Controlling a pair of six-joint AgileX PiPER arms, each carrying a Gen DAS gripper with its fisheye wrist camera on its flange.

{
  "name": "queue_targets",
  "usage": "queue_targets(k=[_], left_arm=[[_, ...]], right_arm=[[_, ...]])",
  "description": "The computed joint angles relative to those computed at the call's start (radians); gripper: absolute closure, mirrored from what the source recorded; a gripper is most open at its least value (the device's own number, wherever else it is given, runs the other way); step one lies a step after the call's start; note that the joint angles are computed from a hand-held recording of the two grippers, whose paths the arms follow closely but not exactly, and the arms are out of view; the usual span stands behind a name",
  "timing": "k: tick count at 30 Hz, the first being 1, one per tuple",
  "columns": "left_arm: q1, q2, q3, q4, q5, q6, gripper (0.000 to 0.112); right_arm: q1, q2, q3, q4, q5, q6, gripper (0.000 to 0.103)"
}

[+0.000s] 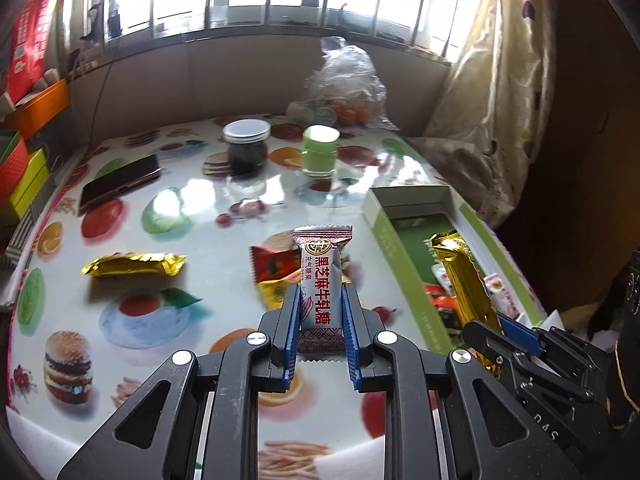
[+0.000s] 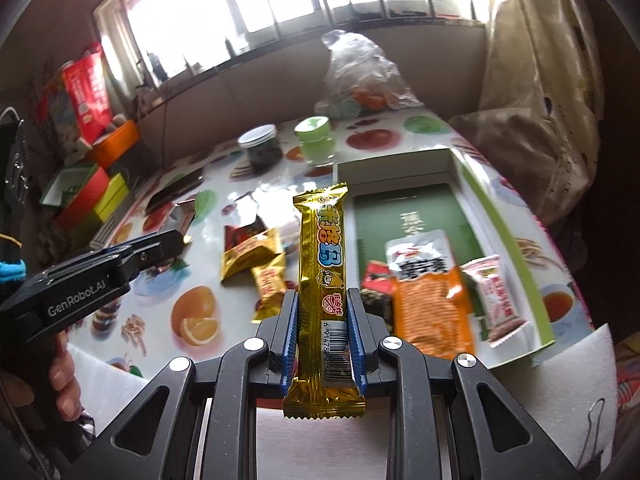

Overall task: Organize snacks
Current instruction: 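Carry the gold bar and white-and-red candy over the green box with both grippers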

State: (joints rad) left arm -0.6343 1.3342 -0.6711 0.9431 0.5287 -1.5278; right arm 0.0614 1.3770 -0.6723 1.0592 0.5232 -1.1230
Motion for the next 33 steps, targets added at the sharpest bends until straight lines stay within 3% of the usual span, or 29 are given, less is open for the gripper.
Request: queue_targets(k=[15, 33], left_arm=[[-0.030, 0.127, -0.139, -0.050, -0.052, 0.091, 0.091], [0.012, 0.301, -0.269, -0.328, -0.180, 0.376, 0.091]], right_arm=[[-0.147, 0.048, -0.058, -0.017, 0.026, -0.025, 0.081], [-0.175, 0.207, -0.175, -0.161, -0.030, 0.065, 0.081]])
